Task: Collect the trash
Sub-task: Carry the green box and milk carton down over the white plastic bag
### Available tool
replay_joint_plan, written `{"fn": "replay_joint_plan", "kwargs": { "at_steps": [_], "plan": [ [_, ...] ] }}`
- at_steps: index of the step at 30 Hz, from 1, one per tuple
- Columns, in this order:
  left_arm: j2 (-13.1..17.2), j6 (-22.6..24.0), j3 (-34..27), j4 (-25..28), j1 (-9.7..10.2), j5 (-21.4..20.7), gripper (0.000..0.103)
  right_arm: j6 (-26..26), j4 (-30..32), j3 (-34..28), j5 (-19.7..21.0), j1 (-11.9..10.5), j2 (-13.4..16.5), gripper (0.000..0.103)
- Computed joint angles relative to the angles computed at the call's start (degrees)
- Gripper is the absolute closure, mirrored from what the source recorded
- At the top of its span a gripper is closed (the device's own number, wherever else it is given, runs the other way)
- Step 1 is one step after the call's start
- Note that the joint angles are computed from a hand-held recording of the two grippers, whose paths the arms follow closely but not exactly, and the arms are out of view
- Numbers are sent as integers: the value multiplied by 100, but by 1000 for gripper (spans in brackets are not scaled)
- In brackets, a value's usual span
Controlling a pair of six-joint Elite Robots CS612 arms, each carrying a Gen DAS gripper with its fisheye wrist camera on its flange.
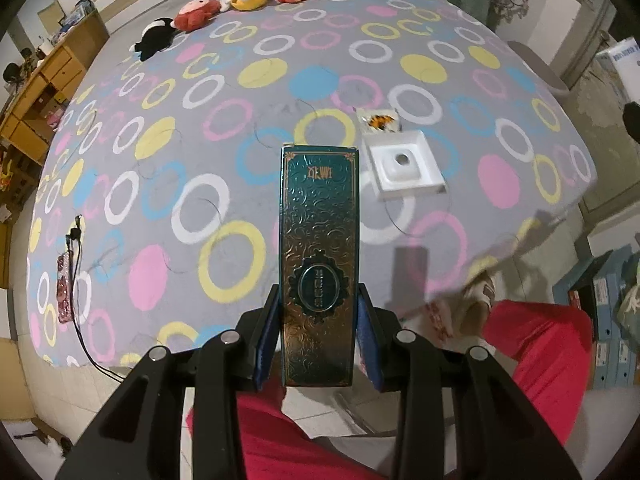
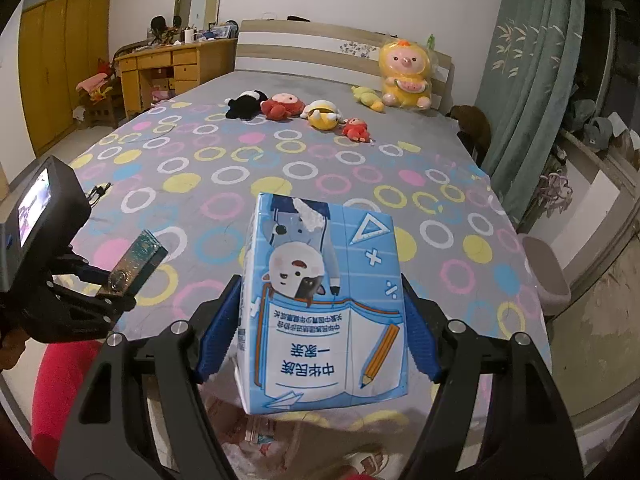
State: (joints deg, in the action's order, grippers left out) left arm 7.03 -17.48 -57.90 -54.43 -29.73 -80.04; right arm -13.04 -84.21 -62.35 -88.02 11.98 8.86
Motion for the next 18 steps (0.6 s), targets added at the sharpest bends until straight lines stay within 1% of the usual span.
{"fn": "replay_joint_plan", "kwargs": {
  "at_steps": [5,11,16,18],
  "plan": [
    [143,5,-299,138,-103,-54,68,48,250,-332,27,23,129,31],
    [340,12,-603,237,-200,-225,68,106,527,-715,-7,47,339,31],
    [570,16,-828,271,-256,-417,68,209,759,-909,-27,38,497,31],
    [665,-1,-910,254,-270,-473,68,223,843,-999,-126,49,585,31]
  ]
}}
